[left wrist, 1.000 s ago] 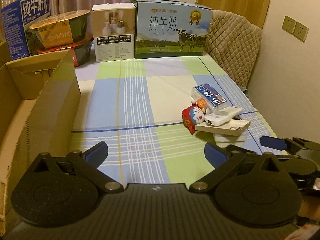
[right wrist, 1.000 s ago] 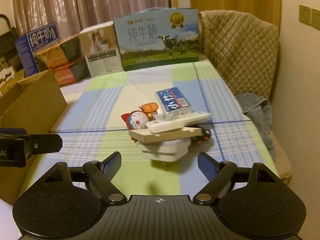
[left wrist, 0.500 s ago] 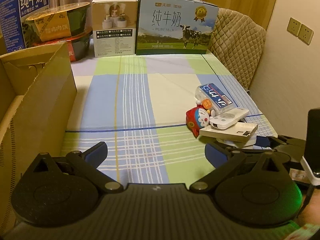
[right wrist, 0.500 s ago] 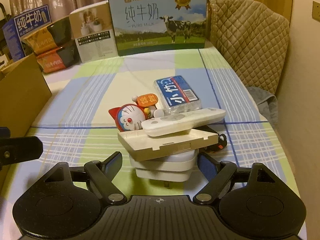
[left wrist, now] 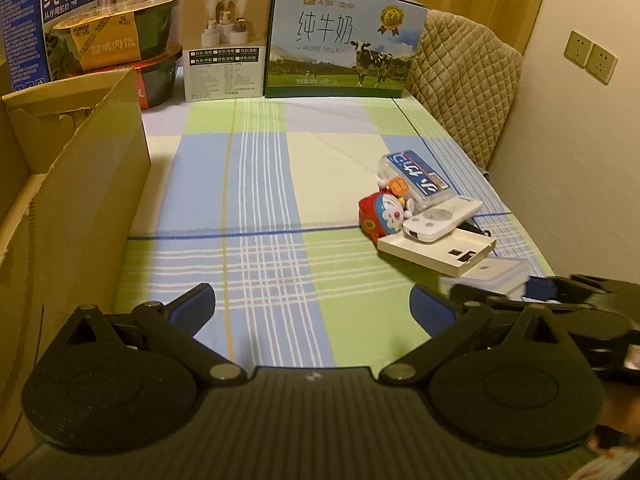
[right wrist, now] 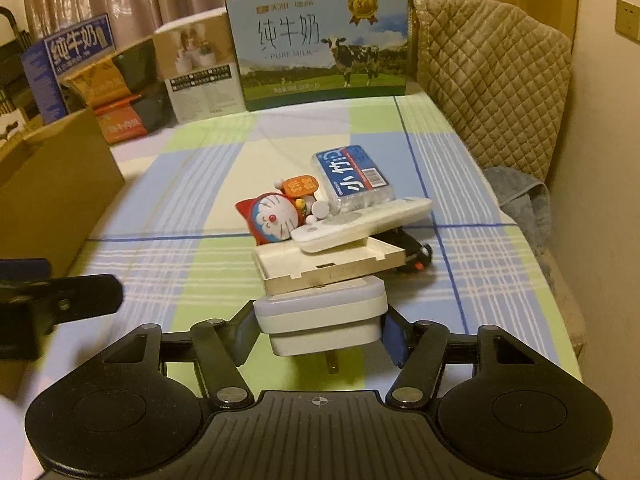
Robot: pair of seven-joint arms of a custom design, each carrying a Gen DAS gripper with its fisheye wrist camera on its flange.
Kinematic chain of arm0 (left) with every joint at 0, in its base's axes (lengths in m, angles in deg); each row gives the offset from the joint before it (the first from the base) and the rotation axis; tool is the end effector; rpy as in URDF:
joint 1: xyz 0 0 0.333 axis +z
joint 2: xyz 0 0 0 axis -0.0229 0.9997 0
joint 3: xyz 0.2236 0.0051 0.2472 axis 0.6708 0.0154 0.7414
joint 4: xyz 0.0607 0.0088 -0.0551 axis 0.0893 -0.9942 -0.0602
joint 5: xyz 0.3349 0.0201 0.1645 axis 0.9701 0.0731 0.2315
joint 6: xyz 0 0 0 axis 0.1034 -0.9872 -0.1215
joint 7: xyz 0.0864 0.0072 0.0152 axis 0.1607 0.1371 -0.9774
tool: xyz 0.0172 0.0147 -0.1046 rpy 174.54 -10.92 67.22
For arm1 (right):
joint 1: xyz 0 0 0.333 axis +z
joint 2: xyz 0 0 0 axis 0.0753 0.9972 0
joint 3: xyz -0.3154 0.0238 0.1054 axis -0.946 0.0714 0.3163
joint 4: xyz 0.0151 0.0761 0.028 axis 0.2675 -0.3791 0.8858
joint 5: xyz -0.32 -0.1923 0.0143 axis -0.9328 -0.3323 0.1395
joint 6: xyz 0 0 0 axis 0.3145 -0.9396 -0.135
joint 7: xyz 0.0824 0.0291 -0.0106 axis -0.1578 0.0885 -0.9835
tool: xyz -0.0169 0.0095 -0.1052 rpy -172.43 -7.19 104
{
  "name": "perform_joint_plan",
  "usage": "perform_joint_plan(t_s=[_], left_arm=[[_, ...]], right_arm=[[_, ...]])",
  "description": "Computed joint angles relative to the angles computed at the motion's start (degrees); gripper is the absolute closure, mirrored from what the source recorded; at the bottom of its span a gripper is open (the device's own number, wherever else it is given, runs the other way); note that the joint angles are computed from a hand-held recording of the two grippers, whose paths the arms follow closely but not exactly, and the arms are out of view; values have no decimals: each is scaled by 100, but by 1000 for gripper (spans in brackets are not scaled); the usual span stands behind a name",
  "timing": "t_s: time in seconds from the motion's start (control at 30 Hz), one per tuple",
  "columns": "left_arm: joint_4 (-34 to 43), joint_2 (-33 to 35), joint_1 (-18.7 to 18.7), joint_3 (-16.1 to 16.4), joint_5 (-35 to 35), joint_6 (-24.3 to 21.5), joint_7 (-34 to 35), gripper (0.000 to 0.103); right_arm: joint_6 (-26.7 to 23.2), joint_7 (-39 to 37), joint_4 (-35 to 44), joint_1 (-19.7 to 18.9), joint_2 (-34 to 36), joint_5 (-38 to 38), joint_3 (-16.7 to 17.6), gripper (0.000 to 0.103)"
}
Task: Organize rigid objects
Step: 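Grasp the white plug adapter under the stack with the right gripper, then lift the adapter with the right gripper while the left gripper reaches the white square tray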
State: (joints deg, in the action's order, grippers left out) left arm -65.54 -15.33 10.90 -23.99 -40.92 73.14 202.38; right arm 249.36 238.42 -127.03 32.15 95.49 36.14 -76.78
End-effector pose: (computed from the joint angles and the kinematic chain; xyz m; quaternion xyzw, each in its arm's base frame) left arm 0.6906 -0.0192 0.4009 -0.5234 0.7696 -0.3368 0.1428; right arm 0.6278 0.2717 0.4165 -0.5934 0.7252 -0.2223 0.2695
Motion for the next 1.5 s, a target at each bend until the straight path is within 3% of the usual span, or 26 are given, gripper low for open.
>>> perform_joint_plan(t_s=[0.2,0.37,0.5,0.63,1.0,1.13,1.27,1.3,1.33,1.43,1.5], left_arm=[[-90,-84,112,-112,-223,-169,294,1],[-4,-2,202,-270,-580,-429,953,1],[169,174,91,-253,-714,-600,1374,1],[270,333,-82,-171,-625,-547,1451,2],[423,547,-20,-196,-523,-544,1177,2],[417,533,36,-186,-514,-537,1145,2],[338,471,125,-212,-563,-522,1240,2],[325,466,136,-214,-568,-531,1277,2],[325,471,146,-223,-572,-564,1319,2],[367,537,90,-228,-563,-558,1371,2],[487,648,25,-241,-518,-624,1337,2]], right_arm=[[-147,1128,-596,257,-618,-873,-251,44],[-318,1377,-709,-44,-778,-1187,-35,44],[-201,1197,-678,-356,-733,-1235,145,44],[-203,516,-484,-592,-502,-959,236,44],[-74,-401,-81,-575,72,-279,58,44],[321,-1044,-88,-801,172,463,343,44],[1001,-2224,-320,-1701,193,1987,1443,44],[1169,-2423,-399,-1720,170,2330,1490,44],[1209,-2272,-415,-1591,134,2281,1336,44],[1101,-1517,-454,-505,-10,1712,63,44],[924,-1088,-505,-43,-82,1392,-461,44]])
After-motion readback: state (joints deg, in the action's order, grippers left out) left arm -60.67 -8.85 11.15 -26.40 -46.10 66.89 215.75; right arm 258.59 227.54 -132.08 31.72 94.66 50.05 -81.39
